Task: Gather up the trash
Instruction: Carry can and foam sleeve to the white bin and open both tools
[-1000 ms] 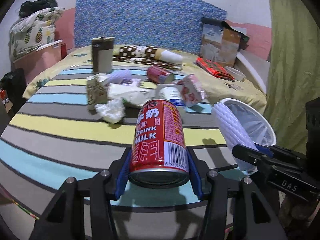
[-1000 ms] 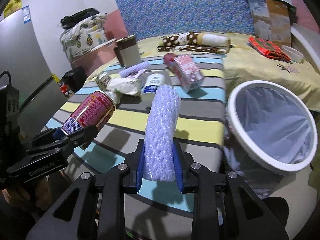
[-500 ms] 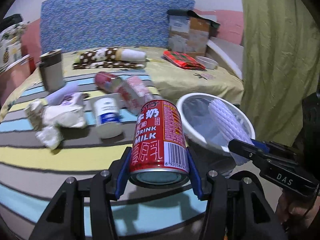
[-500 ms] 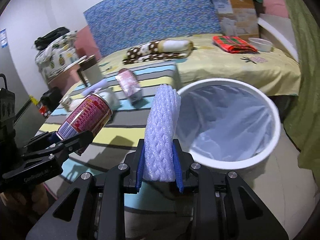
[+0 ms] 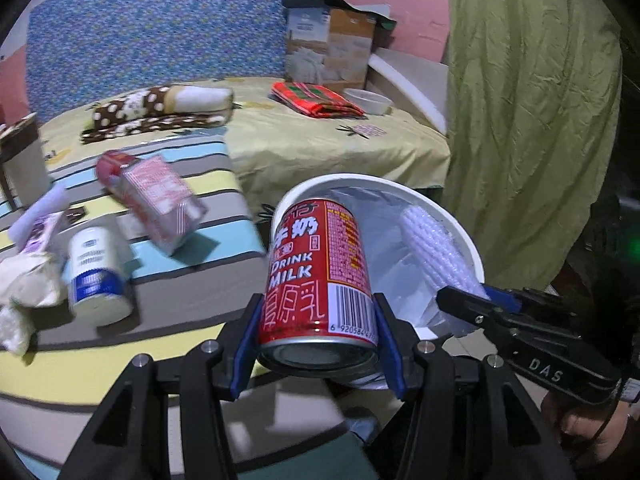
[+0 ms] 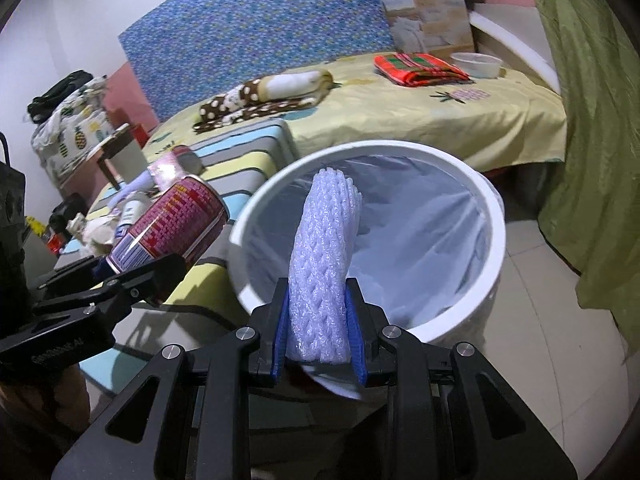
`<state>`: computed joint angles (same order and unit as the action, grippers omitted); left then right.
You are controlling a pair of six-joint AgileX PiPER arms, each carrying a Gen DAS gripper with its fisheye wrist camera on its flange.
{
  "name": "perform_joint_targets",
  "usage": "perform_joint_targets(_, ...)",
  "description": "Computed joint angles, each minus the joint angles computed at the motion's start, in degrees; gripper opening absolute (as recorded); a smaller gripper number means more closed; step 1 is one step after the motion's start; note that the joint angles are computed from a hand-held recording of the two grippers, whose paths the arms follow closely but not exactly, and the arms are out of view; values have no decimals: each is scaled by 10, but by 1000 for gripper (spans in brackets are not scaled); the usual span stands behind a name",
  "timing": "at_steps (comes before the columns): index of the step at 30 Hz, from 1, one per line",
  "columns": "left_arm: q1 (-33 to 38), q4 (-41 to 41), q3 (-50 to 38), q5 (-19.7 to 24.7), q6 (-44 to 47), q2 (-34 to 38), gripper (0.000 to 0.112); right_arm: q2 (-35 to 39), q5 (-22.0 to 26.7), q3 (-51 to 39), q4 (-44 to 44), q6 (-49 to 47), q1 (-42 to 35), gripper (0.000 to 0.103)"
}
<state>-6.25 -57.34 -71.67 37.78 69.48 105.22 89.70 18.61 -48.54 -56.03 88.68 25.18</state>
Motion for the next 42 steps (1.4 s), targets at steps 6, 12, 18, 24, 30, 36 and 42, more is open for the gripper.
perform_joint_targets(6, -30, 43, -50, 11, -49, 40, 54, 1, -6, 5, 50, -48, -21, 28)
perform_joint_targets(12, -46, 48, -64, 11, -53, 51, 55, -4, 0, 6, 83, -85, -33, 30)
perform_joint_targets(18, -47, 34, -63, 7, -40, 48, 58, 0, -2, 1, 88, -93, -37, 40)
perform_joint_targets(24, -35, 26, -55, 7, -38, 41, 58, -5, -8, 4, 69, -75, -40, 55)
perform_joint_targets(30, -14, 4, -33, 9, -22, 24, 58, -22, 5, 6, 44, -53, -23, 55)
perform_joint_targets(36, 17, -25, 9, 8, 11, -7, 58, -22, 0, -4, 33, -54, 0, 55)
perform_joint_targets(42, 54, -46, 45, 0, 40, -35, 58, -12, -20, -16, 3, -36, 23, 55)
